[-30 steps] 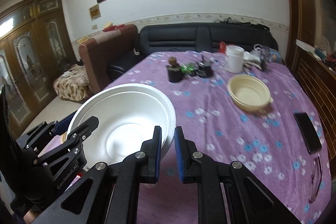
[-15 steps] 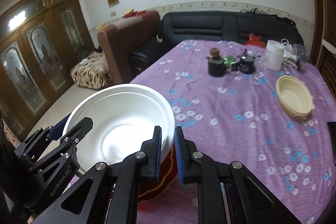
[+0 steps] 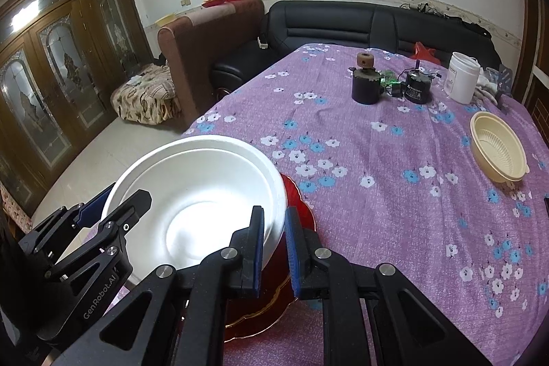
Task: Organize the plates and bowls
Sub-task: 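Lower the white foam bowl into the beige bowl and open both grippers, then move both grippers toward the beige strainer bowl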
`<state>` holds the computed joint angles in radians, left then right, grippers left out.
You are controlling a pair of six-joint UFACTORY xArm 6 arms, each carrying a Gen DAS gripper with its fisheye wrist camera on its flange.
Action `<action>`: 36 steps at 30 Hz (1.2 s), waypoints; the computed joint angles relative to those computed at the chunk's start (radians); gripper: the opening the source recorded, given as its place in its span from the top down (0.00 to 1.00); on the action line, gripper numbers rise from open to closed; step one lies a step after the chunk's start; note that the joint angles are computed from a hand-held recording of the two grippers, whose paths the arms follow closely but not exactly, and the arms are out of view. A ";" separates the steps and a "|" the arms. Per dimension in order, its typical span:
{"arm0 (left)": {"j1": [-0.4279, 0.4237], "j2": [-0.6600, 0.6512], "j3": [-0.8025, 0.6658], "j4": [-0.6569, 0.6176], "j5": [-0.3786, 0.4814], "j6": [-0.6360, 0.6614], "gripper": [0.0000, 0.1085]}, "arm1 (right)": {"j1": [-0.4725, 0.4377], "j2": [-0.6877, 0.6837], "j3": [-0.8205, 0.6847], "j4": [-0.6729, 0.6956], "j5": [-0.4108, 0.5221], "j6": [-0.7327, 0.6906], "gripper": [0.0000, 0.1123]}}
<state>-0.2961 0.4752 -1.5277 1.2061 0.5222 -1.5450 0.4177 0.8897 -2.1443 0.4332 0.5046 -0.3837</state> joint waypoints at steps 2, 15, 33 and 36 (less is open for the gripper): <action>0.002 0.002 0.002 -0.003 -0.001 0.000 0.70 | -0.002 0.007 -0.009 0.004 0.008 -0.002 0.87; -0.007 -0.048 0.030 0.037 0.035 -0.053 0.57 | -0.024 -0.074 0.101 0.166 -0.033 -0.137 0.87; -0.190 0.256 -0.409 -0.350 -0.026 0.507 0.46 | -0.232 -0.194 0.312 0.370 -0.157 -0.134 0.87; -0.224 0.390 -0.600 -0.527 0.008 0.704 0.46 | -0.274 -0.213 0.349 0.413 -0.169 -0.139 0.88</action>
